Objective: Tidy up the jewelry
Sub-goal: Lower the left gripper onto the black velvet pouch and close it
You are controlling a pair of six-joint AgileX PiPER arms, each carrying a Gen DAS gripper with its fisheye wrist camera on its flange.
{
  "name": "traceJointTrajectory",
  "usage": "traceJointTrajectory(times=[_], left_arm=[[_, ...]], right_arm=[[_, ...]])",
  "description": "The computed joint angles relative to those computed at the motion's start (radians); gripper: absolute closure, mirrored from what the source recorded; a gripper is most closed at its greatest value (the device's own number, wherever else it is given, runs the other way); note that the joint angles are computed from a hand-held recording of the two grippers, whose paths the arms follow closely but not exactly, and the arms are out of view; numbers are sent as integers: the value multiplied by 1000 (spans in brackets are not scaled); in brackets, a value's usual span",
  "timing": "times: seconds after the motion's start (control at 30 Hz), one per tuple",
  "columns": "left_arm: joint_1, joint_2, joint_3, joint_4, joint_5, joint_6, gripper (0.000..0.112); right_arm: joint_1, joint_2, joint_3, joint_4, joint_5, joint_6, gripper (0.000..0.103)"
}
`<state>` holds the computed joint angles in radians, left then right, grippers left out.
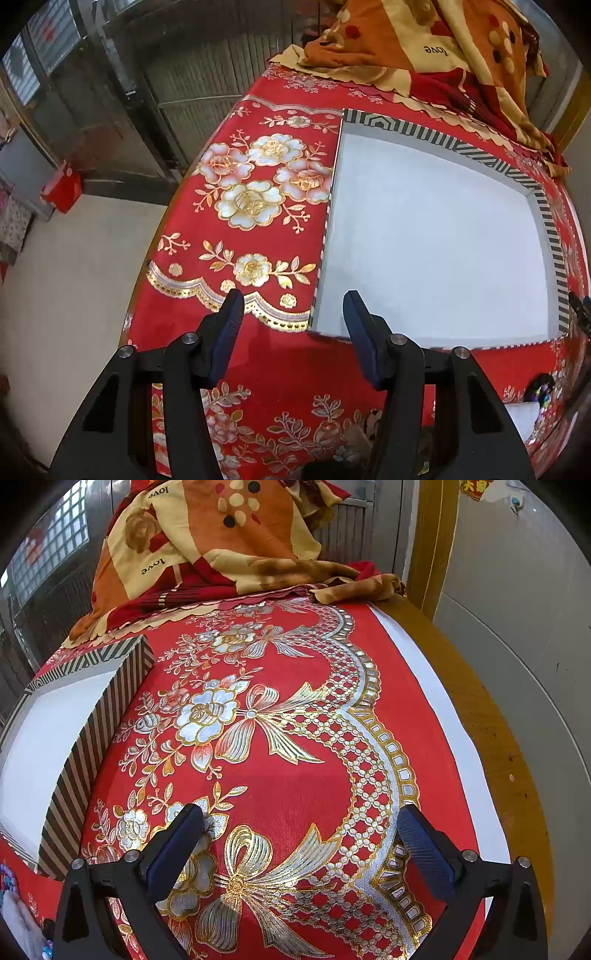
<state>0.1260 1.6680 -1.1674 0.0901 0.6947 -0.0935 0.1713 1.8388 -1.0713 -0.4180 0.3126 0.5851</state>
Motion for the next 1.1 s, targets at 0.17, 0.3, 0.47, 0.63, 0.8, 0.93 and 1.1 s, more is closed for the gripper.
traceJointTrajectory(times=[0.17,0.3,0.47,0.63,0.8,0.93,1.1], left_arm=[[11,-81,78,-32,-10,54,57],[2,-102,92,1,17,5,57],[15,-153,134,-28,36,13,57],[40,-199,206,-65,13,51,57],[42,-244,246,-80,12,61,57],[24,-280,270,-72,14,44,57],[0,-327,301,-65,20,33,57]], right_arm=[[0,0,0,-2,1,2,0],[4,0,-1,-21,7,33,0],[23,18,-112,178,238,-111,0],[64,-50,-55,221,319,-93,2],[185,-202,66,81,347,111,4],[299,-339,119,6,378,239,4],[440,-442,123,-15,415,384,4]])
